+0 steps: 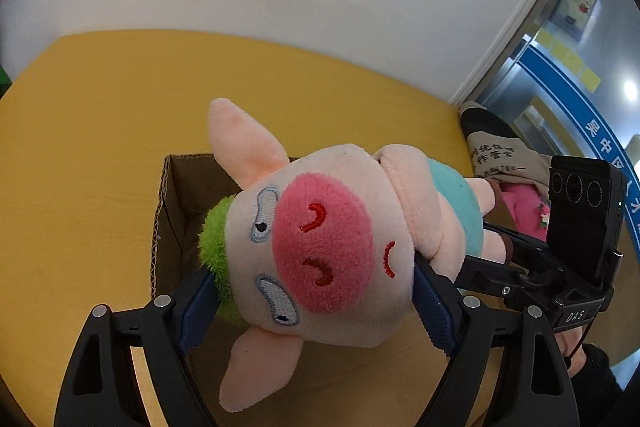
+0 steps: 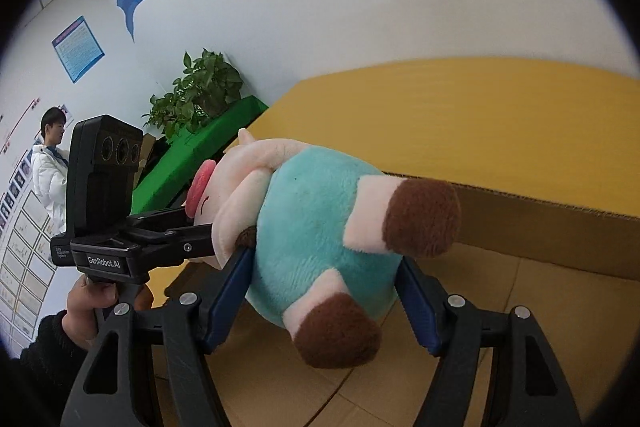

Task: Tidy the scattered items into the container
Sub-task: 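Carry the plush pig with both grippers over the box and release it, then move both grippers back to the black charger box on the table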

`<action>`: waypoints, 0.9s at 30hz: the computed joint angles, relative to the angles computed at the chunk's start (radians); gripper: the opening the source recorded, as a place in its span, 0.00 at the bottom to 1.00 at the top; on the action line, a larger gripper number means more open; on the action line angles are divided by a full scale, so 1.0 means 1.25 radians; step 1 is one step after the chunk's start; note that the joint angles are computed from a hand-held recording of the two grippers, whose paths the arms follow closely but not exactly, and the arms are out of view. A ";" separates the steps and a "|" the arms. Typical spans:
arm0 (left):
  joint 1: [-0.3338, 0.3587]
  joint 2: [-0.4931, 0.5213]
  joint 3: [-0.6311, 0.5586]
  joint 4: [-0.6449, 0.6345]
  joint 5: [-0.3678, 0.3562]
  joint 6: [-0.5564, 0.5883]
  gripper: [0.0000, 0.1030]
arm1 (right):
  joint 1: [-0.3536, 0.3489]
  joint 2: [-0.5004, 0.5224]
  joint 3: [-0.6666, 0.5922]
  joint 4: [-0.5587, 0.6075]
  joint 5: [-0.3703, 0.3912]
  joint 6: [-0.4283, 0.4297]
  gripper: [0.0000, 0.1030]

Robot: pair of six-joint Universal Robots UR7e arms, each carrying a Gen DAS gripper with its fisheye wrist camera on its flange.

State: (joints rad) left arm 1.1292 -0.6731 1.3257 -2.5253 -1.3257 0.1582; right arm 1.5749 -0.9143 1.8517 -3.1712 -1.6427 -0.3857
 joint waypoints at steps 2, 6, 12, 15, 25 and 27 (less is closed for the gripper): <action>0.003 0.016 -0.017 0.010 0.029 -0.008 0.87 | -0.008 0.021 -0.020 0.012 -0.005 0.008 0.69; -0.029 0.030 -0.015 0.016 0.145 0.005 0.90 | -0.009 0.063 -0.057 0.015 -0.061 0.010 0.69; -0.066 -0.034 0.078 -0.089 0.157 -0.015 0.95 | 0.023 0.031 -0.022 -0.053 -0.140 0.019 0.78; -0.100 -0.102 0.173 -0.212 0.141 0.019 0.98 | 0.062 -0.020 0.034 -0.100 -0.186 0.001 0.80; -0.259 -0.313 0.517 -0.513 0.208 0.060 1.00 | 0.240 -0.141 0.279 -0.333 -0.385 -0.048 1.00; -0.298 -0.350 0.597 -0.568 0.245 0.066 1.00 | 0.274 -0.142 0.316 -0.374 -0.426 -0.034 1.00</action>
